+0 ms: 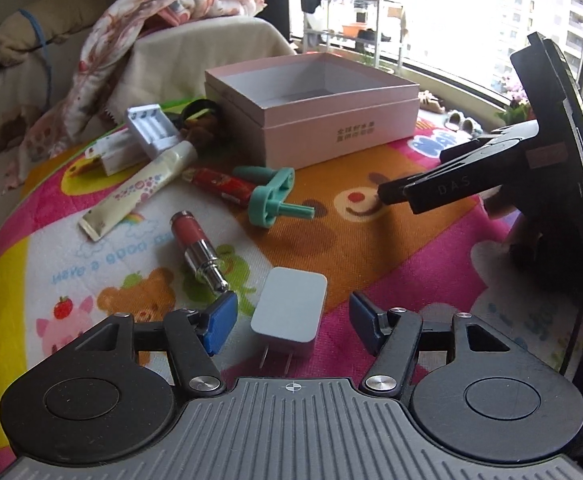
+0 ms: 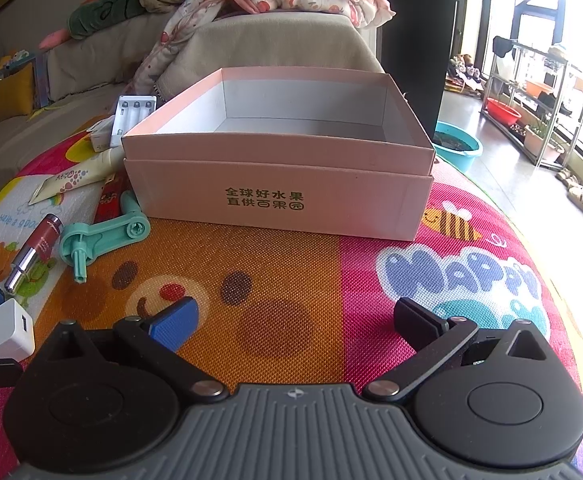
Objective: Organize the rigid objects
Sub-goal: 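Grasp and lift the white plug charger with left while right grasps the teal plastic part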
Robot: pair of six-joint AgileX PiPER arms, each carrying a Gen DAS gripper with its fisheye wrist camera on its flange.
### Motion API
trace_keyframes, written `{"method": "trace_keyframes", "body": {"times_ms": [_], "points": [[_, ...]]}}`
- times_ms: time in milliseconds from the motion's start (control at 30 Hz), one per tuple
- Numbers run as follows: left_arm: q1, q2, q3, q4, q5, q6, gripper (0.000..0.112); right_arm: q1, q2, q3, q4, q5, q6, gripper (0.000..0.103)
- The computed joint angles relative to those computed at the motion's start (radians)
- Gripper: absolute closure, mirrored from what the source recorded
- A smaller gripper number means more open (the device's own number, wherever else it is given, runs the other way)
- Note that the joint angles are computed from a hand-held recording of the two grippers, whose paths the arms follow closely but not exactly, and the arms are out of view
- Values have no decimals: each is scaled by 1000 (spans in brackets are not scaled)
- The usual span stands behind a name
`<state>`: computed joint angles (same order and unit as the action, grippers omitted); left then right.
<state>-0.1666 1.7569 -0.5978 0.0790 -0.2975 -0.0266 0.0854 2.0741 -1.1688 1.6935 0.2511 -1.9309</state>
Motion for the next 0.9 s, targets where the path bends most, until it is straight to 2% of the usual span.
{"method": "trace_keyframes", "body": {"times_ms": [33, 100, 200, 267, 300, 367, 433, 467, 567, 633, 733, 767, 833, 900], "points": [[10, -1, 9, 39, -15, -45, 51, 2, 0, -1, -4, -3, 5, 0], [15, 9, 29, 49, -63, -85, 73, 3, 1, -4, -22, -5, 22, 0], [1, 28, 62, -22, -148, -54, 75, 0, 2, -5, -27, 4, 20, 0], [4, 28, 81, -22, -181, -62, 75, -2, -1, -11, -91, 13, 73, 1], [11, 24, 90, -18, -190, -68, 75, -8, -5, -13, -141, 37, 107, 7], [26, 11, 102, -52, -189, -44, 75, -31, -6, -39, -299, 171, 199, 14], [33, -1, 115, -138, -187, 25, 75, -30, -6, -73, -382, 300, 249, 14], [38, -5, 123, -171, -193, 49, 75, -19, -6, -82, -378, 327, 233, 14], [77, -16, 150, -153, -219, 19, 75, 58, 21, -140, -379, 316, 202, 17], [102, -14, 165, -95, -241, -35, 75, 108, 69, -223, -459, 278, 307, 20], [114, -5, 178, -52, -274, -77, 75, 133, 150, -362, -607, 323, 507, 26], [116, -1, 175, -42, -273, -86, 74, 138, 150, -363, -604, 317, 504, 32], [108, 4, 171, -63, -275, -64, 74, 146, 131, -343, -625, 315, 487, 32], [77, 4, 170, -134, -273, 3, 74, 141, 75, -253, -548, 286, 354, 32]]}}
